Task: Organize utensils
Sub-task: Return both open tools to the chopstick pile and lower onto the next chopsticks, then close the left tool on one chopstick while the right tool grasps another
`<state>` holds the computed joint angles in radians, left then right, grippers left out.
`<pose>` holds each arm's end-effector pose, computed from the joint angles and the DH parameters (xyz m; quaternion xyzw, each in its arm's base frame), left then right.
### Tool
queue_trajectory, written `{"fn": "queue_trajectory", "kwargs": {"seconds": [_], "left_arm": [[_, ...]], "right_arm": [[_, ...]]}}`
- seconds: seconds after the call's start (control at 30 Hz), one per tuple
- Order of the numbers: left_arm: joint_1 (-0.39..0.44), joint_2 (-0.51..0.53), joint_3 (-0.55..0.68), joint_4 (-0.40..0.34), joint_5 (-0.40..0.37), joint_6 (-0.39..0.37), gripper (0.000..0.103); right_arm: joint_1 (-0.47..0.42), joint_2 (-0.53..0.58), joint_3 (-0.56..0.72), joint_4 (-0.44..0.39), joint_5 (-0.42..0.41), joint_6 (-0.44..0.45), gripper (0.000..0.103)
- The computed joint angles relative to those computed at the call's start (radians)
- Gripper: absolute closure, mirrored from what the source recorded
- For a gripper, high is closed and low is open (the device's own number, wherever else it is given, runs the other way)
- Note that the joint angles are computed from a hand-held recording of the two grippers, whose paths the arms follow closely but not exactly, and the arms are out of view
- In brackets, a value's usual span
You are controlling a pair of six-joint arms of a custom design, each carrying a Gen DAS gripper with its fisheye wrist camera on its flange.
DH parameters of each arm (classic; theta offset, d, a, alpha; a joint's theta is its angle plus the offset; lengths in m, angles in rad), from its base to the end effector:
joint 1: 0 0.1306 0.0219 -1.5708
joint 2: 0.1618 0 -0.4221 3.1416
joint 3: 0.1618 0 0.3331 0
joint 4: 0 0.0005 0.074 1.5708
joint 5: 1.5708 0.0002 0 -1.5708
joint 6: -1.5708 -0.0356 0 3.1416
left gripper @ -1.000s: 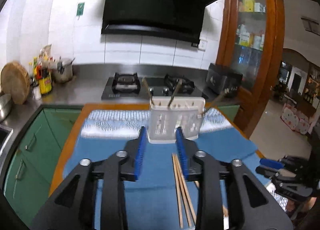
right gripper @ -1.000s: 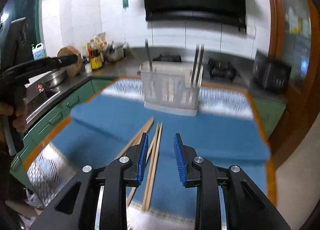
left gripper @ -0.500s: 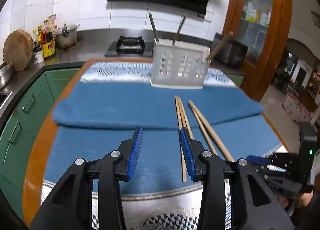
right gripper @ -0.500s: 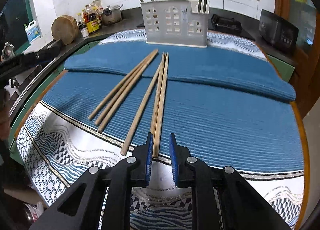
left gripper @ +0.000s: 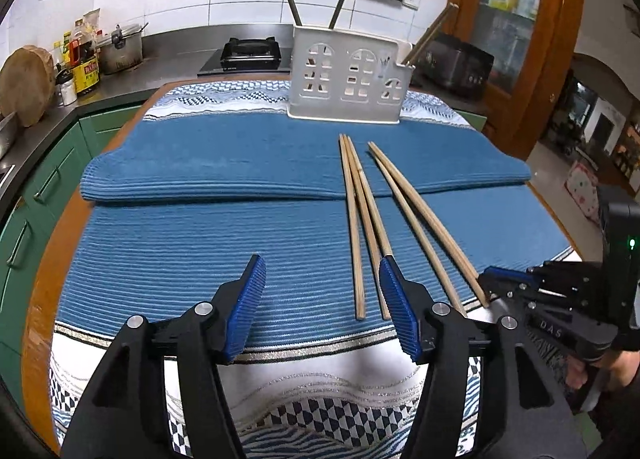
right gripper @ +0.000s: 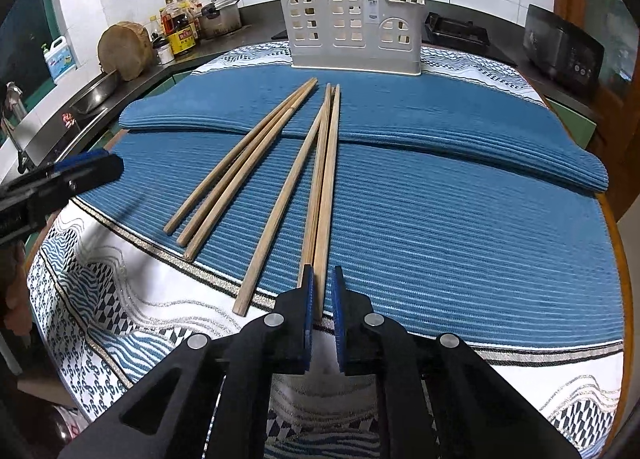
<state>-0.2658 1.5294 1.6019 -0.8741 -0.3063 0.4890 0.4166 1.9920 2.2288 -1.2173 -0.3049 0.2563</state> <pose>0.4656 -0.1162 0.4961 -0.1589 0.9040 -0.0052 0.3968 0.5793 0.2675 0.4713 -0.3539 0.8781 0.1678 0.2750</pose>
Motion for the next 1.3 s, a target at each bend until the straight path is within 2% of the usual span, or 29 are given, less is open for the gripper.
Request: {"fn": "queue_trajectory", "kwargs": {"seconds": [0.27, 0.6, 0.73, 0.9, 1.1, 1.3], "left_arm": [[-0.004, 0.013, -0.007, -0.013, 0.010, 0.003, 0.038], [-0.016, 0.032, 0.006, -0.027, 0.011, -0.015, 0.041], [-0.017, 0.061, 0.034, -0.045, 0.026, -0.036, 0.051], [-0.004, 0.089, 0.047, -0.040, 0.072, -0.032, 0.071], [-0.004, 0.120, 0.070, -0.040, 0.091, -0.040, 0.087], [-0.009, 0.149, 0.100, -0.066, 0.075, -0.041, 0.087]], "right_arm": [[0.006, 0.019, 0.028, -0.028, 0.001, 0.004, 0.094], [0.003, 0.013, 0.012, 0.007, 0.003, -0.011, 0.096], [-0.013, -0.007, -0.010, 0.032, -0.012, -0.031, 0.096], [-0.035, -0.042, -0.038, 0.076, -0.031, -0.046, 0.096], [-0.051, -0.068, -0.049, 0.112, -0.057, -0.064, 0.096], [-0.045, -0.086, -0.067, 0.132, -0.063, -0.065, 0.096]]}}
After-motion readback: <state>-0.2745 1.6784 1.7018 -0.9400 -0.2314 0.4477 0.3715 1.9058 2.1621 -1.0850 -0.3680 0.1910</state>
